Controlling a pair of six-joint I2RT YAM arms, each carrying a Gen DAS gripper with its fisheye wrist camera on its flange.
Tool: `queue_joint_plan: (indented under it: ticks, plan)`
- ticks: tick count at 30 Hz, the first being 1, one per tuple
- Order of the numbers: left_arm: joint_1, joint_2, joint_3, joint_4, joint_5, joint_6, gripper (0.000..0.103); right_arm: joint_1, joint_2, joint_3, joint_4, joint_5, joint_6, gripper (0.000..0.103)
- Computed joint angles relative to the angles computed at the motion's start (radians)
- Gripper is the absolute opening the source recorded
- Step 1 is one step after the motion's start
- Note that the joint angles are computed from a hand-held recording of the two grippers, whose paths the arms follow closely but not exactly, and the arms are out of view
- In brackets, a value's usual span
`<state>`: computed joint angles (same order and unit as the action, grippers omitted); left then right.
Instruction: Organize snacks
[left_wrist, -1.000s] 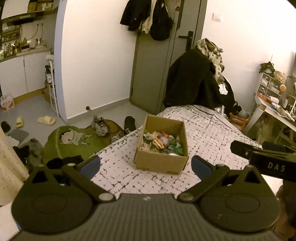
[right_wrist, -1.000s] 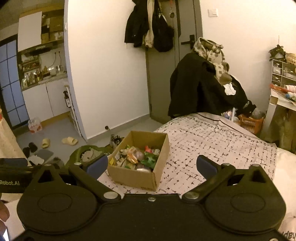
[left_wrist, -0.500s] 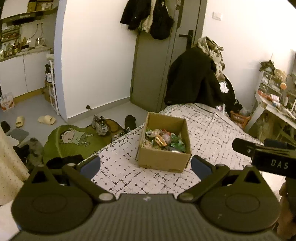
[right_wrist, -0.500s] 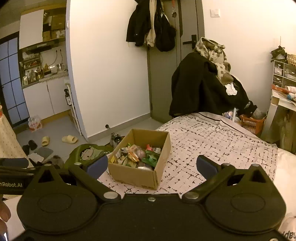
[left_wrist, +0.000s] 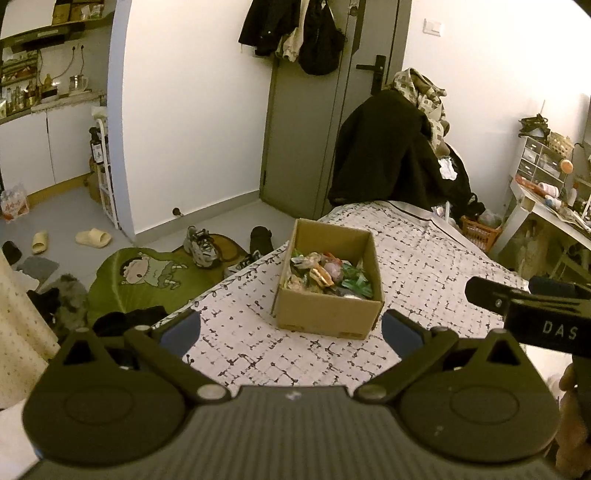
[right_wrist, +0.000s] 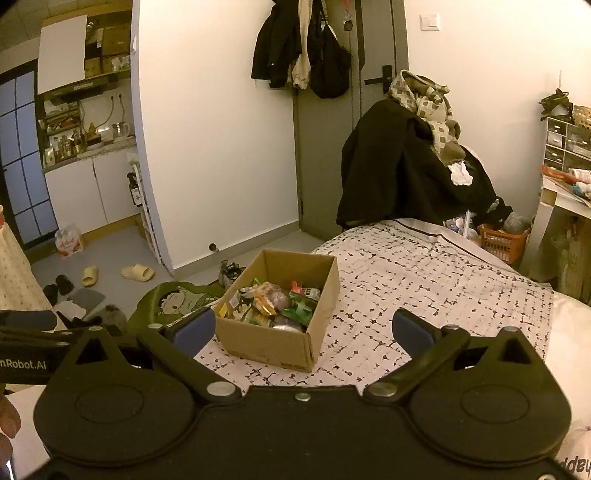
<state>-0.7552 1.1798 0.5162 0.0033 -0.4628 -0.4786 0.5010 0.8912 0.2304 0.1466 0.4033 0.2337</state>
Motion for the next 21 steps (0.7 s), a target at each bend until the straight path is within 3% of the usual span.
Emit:
queue_joint_plan:
  ticks: [21]
  plan:
    - [-0.039,0.089,0.017,0.037,-0.018,0.002,0.103,-0.013,0.044,-0.012,0.028,0.0,0.029,0.103]
